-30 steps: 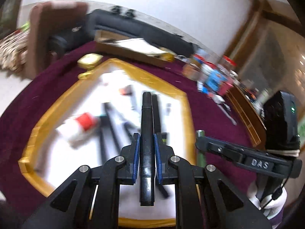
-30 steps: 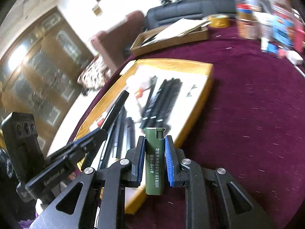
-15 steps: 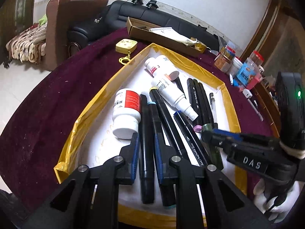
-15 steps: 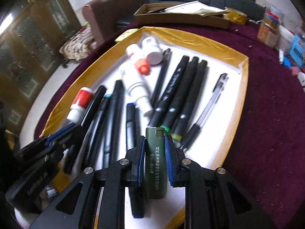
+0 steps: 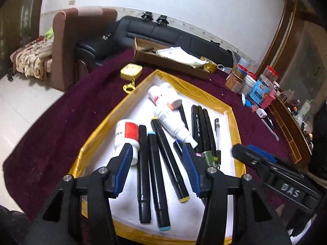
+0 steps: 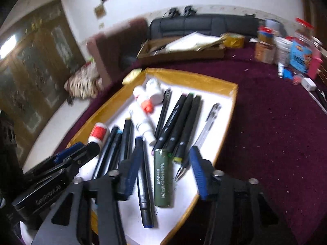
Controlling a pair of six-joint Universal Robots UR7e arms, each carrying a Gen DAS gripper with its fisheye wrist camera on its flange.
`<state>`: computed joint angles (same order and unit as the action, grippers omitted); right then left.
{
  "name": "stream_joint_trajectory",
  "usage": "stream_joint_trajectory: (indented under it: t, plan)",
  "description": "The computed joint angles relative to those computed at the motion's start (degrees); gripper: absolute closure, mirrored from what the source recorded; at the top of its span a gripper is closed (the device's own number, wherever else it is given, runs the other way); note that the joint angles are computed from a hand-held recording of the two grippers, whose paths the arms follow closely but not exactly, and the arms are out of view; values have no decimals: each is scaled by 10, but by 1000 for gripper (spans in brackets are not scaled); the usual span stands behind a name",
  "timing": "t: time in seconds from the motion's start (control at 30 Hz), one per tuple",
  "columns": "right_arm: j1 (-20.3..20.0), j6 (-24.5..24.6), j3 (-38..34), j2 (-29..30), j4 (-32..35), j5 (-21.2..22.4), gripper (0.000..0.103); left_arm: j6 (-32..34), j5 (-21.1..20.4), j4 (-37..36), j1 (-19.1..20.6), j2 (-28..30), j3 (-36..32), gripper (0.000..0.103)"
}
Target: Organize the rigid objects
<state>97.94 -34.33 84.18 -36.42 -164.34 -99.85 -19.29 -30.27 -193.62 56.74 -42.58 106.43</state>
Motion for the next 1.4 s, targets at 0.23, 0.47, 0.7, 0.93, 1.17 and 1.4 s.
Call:
stream_joint_trajectory:
  t: [0.23, 0.47, 0.7, 0.93, 1.17, 1.4]
  plan:
    - [-6, 3, 26, -15, -48, -14, 38, 19, 154, -3, -45, 43, -27, 26]
    - [-9, -6, 51, -30, -47, -23, 35, 43, 206, -8, -69, 60, -36, 23]
    - [-7, -41, 87, -42, -76, -25, 31, 9, 224, 19, -86, 59, -22, 22]
    - [-11, -42, 104, -54, -75, -28, 30, 30, 228, 0, -97, 71, -28, 22]
    - [-16, -34, 114, -64, -78, -23, 30, 5, 226, 40, -106, 73, -28, 22]
    - [-19, -27, 115, -71, -58, -19, 30, -68, 210, 125, -107, 56, -18, 22]
